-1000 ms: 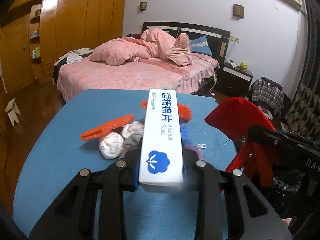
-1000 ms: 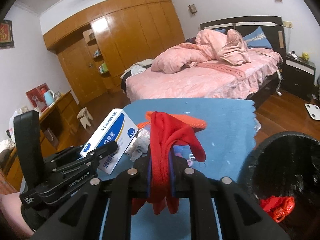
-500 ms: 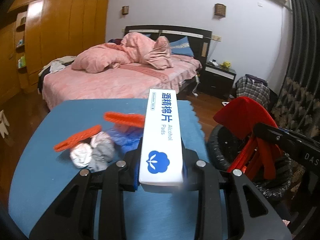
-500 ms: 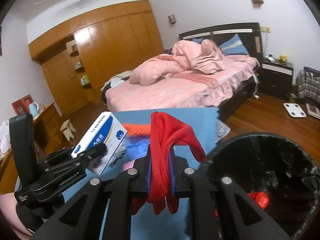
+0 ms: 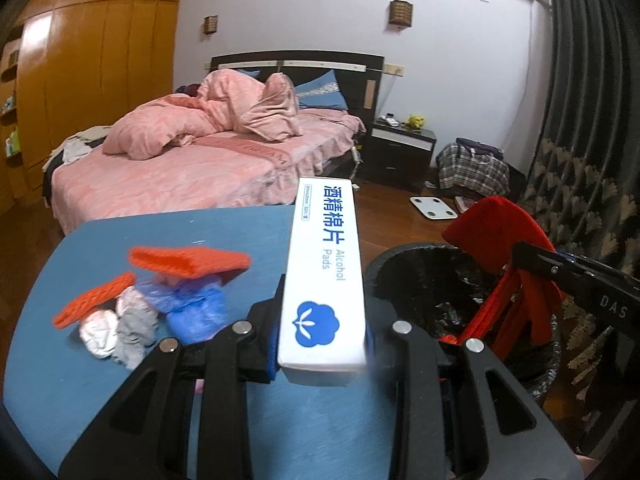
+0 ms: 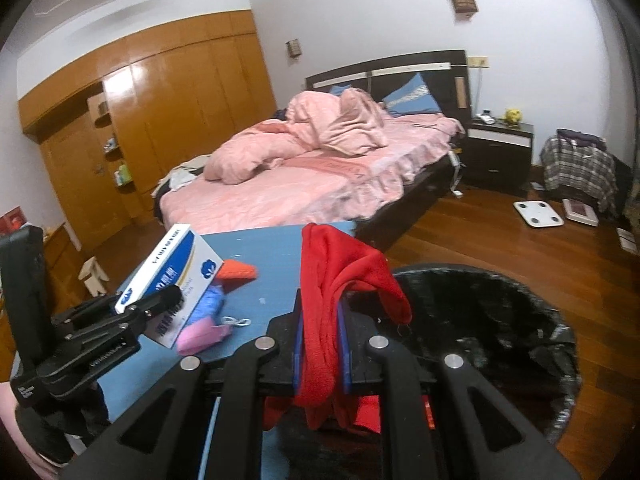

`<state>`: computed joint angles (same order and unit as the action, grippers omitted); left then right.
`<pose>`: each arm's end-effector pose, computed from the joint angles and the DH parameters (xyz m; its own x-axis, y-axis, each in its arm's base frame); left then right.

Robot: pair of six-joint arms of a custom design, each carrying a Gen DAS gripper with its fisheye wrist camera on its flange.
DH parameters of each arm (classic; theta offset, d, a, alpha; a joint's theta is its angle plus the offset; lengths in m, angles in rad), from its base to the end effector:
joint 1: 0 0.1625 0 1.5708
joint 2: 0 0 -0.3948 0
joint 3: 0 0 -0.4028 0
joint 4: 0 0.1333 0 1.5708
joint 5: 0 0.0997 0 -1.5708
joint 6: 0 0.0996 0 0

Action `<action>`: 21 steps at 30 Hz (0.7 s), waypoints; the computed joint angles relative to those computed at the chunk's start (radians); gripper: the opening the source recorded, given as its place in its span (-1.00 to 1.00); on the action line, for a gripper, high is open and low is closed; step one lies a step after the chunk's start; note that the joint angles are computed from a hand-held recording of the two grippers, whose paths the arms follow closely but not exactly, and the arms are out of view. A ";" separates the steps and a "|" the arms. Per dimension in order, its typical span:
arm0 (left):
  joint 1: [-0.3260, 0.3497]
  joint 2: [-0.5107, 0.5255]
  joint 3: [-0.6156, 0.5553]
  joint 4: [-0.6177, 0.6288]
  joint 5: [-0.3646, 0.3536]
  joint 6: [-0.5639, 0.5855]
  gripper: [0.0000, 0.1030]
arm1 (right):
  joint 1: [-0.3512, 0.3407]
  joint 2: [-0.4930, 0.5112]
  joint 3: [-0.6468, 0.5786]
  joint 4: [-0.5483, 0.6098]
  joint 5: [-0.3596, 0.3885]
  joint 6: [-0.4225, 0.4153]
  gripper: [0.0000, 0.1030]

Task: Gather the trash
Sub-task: 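Carry the glove and box over the bin and open both tools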

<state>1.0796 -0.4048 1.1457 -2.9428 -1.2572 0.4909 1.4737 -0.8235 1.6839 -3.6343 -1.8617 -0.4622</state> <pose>-0.2311 -0.7797 0.0284 -0.6359 0.5898 -0.4978 0.7717 0.4920 -0.4029 0.0407 -0.6629 0.2055 -0.8457 0.1620 0.5084 -0.3824 0.4804 -0.7893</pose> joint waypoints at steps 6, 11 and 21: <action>-0.021 0.038 -0.033 0.018 -0.033 0.002 -0.43 | -0.025 -0.038 0.034 -0.033 -0.034 -0.004 -0.73; -0.036 0.074 -0.065 0.041 -0.056 0.004 -0.43 | -0.043 -0.062 0.050 -0.048 -0.054 -0.009 -0.73; -0.060 0.159 -0.160 0.113 -0.094 -0.001 -0.43 | -0.086 -0.104 0.077 -0.056 -0.059 -0.001 -0.73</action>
